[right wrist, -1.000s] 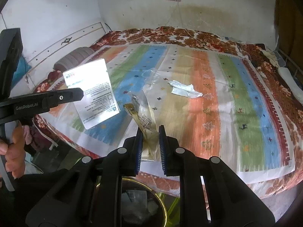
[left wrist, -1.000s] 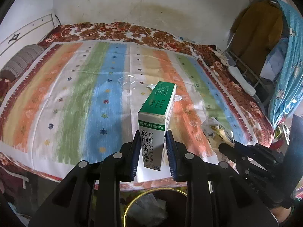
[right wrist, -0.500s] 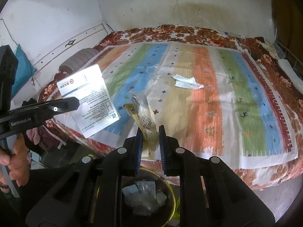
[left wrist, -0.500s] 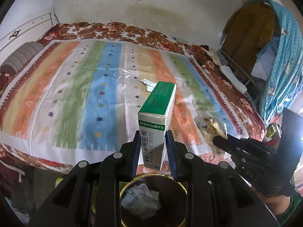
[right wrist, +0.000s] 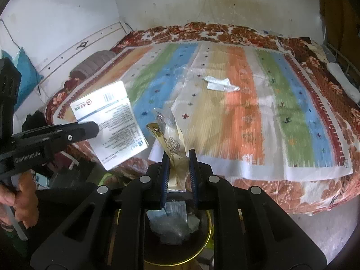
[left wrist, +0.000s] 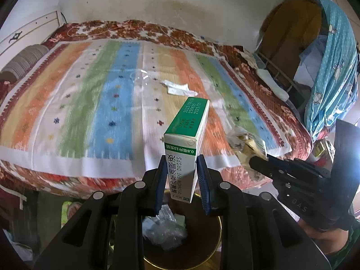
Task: Collect trash
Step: 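Lift the box and wrapper and carry both tools over the brass bin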
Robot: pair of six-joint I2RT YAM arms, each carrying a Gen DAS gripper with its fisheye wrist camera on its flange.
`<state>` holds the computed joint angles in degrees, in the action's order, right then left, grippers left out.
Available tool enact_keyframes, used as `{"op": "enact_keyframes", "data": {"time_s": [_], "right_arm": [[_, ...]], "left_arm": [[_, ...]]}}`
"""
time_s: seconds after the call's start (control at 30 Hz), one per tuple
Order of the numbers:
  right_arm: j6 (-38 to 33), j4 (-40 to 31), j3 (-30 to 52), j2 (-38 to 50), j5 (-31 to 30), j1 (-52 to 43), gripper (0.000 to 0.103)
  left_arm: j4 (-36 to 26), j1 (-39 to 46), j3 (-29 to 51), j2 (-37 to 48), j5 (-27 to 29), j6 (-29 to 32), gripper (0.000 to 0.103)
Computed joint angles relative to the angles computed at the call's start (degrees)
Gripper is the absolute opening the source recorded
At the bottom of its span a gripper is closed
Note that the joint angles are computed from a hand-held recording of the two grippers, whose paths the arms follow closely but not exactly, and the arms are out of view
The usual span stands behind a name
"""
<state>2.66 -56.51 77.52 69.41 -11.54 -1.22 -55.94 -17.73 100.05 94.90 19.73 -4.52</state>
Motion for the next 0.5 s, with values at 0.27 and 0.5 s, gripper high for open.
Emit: {"op": "enact_keyframes", "data": {"time_s": [0.27,0.5], "right_arm": [[1.6,-1.7,-3.8,-2.7,2.8,3.3,0.015],[2.6,-2.8,-6.8,-3.7,4.2,4.7,0.015]], "left_arm": [[-0.2,-1.1,-5.0,-2.6,-0.8,-0.3,0.026],[-0.9,-0.1,-7.9,-3.9,0.3,-1.6,0.026]]}}
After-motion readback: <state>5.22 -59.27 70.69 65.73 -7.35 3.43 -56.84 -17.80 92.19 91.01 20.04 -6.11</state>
